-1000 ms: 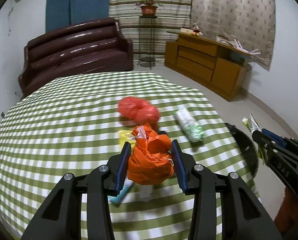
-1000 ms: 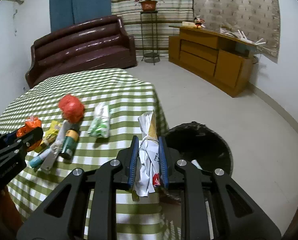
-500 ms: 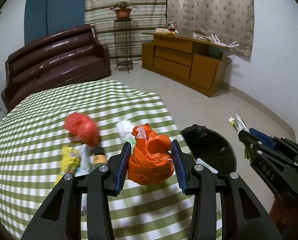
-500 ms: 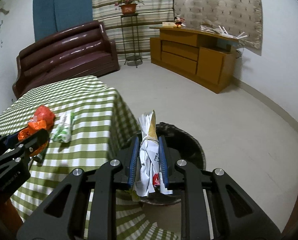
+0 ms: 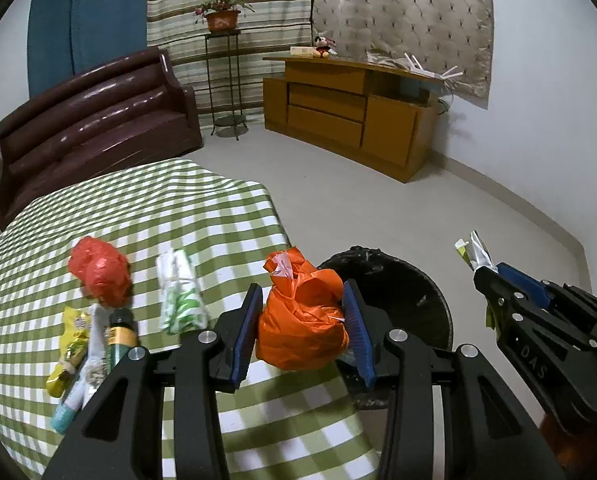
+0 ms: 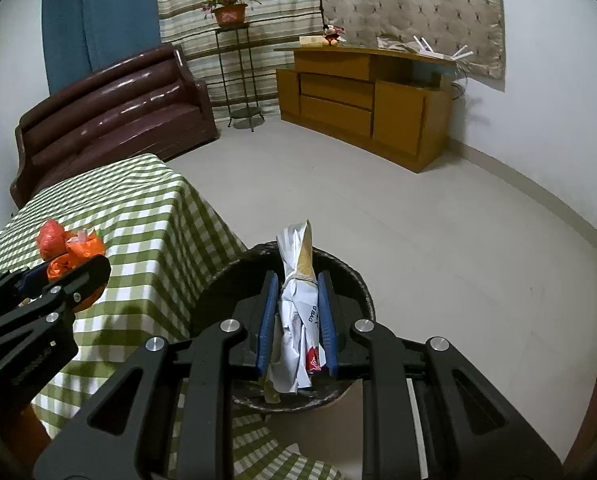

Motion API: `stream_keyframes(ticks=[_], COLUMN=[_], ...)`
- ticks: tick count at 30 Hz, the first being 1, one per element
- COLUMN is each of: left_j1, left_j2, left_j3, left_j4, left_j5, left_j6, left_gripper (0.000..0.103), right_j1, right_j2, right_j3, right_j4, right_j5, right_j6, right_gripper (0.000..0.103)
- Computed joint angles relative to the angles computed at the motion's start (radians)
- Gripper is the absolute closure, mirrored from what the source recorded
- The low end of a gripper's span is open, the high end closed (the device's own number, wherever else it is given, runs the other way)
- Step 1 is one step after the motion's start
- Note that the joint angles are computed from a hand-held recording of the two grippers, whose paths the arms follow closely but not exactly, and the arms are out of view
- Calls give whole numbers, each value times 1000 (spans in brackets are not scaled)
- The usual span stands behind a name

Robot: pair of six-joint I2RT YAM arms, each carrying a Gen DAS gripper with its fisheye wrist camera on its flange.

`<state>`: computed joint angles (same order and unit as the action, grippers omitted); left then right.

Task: Collect trash
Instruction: 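Carry the bag and paper roll over the bin and open both grippers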

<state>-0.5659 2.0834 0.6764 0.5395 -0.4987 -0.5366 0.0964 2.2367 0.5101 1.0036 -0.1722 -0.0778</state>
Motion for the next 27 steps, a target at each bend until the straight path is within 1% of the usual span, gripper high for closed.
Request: stream_keyframes(ticks=[19, 27], left_j1=[22, 36], left_j2=[150, 194], left_j3=[219, 287], left_j4=[-117, -144], left_j5=[27, 46], left_j6=[29, 52], left_gripper=[61, 60], right_j1=[-43, -49], right_j2=[86, 130], right_j3=[145, 219], right_j4=[-88, -130], right_j5=[-35, -41], right_j6=[14, 32], right_gripper=[83, 81])
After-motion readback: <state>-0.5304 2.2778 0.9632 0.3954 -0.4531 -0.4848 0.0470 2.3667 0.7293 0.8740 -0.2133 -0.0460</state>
